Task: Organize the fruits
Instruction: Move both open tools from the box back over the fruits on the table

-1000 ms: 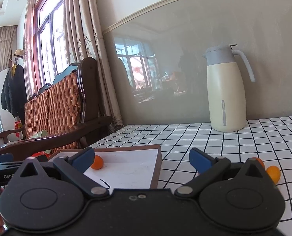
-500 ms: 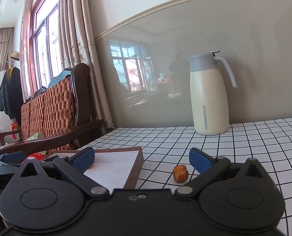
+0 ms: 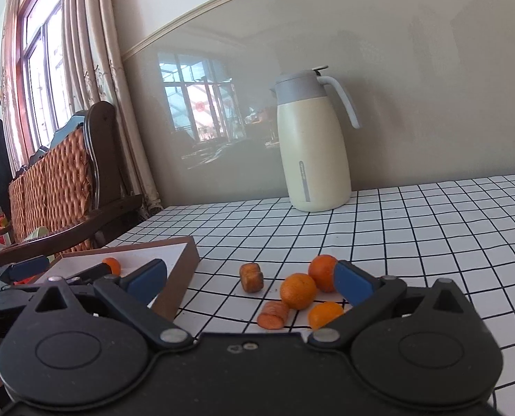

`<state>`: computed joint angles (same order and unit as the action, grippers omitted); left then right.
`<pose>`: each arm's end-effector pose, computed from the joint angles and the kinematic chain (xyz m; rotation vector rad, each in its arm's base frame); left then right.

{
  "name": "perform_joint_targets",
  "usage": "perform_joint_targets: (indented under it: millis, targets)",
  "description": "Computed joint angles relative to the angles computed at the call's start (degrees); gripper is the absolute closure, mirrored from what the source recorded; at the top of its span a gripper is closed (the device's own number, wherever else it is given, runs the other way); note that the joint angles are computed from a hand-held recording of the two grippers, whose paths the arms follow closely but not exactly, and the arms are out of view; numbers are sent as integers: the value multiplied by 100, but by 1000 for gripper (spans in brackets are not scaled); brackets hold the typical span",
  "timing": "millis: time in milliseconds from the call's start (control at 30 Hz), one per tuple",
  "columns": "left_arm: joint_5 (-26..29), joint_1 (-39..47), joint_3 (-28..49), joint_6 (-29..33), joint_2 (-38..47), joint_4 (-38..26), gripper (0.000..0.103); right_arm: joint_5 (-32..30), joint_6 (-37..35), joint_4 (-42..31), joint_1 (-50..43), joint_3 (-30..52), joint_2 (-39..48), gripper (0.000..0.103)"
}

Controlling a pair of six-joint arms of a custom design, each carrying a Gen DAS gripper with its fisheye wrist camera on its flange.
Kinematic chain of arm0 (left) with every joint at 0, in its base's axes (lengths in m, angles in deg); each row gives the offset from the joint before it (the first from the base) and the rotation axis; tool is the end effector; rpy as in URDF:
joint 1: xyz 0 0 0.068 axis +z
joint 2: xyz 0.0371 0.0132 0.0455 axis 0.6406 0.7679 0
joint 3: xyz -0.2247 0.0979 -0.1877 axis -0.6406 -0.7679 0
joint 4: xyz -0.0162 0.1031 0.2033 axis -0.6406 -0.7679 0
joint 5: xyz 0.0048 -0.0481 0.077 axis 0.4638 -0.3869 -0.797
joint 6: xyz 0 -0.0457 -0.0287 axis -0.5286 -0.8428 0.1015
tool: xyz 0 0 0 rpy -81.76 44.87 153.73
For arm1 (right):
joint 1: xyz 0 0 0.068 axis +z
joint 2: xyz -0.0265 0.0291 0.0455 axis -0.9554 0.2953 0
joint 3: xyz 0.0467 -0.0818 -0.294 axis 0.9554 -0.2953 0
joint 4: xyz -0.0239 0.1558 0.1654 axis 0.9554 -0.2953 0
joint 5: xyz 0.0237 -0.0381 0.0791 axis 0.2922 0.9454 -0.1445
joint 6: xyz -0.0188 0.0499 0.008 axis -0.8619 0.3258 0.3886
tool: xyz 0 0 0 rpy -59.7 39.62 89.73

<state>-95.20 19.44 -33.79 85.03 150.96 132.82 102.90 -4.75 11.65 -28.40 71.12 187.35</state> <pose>0.2852 -0.0962 0.1550 0.1958 1.8094 0.0280 0.2301 0.1963 0.1566 0.1646 1.8923 0.2642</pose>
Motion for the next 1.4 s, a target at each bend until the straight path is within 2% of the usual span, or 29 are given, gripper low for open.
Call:
perform_joint_targets:
  millis: [467, 600, 767, 833, 900, 1033, 1400]
  targets:
    - [-99, -781, 399, -51, 219, -370, 0, 248, 432, -523, -203, -394, -305, 12]
    - [-123, -929, 489, -95, 260, -509, 0, 279, 576, -675, -275, -459, -395, 16]
    - [-99, -1060, 670, -189, 339, -715, 1, 228, 676, -776, -401, -524, -409, 28]
    - [-42, -1095, 793, -280, 370, -889, 4, 206, 665, -794, -426, -569, -402, 33]
    - [-65, -1159, 953, -329, 416, -1128, 13, 134, 693, -802, -471, -630, -422, 34]
    - [-73, -1269, 1255, -451, 570, -1458, 14, 45, 743, -747, -569, -730, -435, 40]
    - [-44, -1495, 1755, -492, 857, -2039, 28, -171, 719, -637, -679, -761, -369, 54]
